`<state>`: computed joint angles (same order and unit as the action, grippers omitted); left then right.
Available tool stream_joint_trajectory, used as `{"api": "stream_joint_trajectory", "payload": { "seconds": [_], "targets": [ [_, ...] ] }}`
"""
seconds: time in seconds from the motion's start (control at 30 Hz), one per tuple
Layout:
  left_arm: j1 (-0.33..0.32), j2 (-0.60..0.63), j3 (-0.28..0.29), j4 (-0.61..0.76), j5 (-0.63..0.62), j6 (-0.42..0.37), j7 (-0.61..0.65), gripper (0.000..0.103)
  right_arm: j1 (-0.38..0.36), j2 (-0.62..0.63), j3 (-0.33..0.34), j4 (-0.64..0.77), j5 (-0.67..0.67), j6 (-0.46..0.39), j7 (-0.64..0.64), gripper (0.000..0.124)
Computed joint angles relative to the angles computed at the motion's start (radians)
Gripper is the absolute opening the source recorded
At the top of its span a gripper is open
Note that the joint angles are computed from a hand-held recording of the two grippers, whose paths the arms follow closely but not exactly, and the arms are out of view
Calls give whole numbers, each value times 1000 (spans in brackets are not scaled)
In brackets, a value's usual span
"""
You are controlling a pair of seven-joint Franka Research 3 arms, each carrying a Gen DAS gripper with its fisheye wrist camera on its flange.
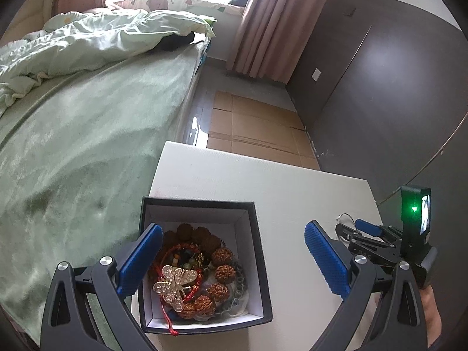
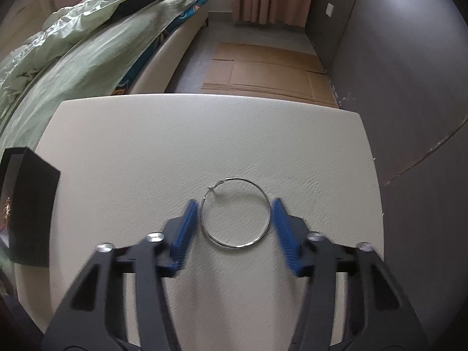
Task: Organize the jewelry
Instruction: 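Carry the silver bangle to the black box with the right tool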
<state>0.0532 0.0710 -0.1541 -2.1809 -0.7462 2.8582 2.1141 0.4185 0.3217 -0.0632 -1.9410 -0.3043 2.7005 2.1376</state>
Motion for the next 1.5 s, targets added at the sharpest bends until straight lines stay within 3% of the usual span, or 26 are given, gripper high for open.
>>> {"api": "stream_joint_trajectory", "payload": {
  "seconds": [0.17,0.43,0.7,0.8,0.97,1.5],
  "targets": [
    [-4,-2,5,-14,59,20,-52,94,6,-11,19,2,20,-35,-2,50],
    [-7,-46,20,-45,59,34,-75,94,32,-111,27,-44,-80,-18,93,50],
    [-30,-99,57,-74,30,40,-52,94,3,-227,89,-101,-123,34,157,50],
    [-44,-125,78,-87,-7,29,-23,94,-11,-258,118,-127,-91,100,141,50],
    [-63,-159,112,-102,-40,20,23,94,-3,-262,146,-114,-117,128,153,50],
    [-67,-191,177,-101,-151,-8,169,94,79,-148,155,-5,107,178,-26,50]
  ]
}}
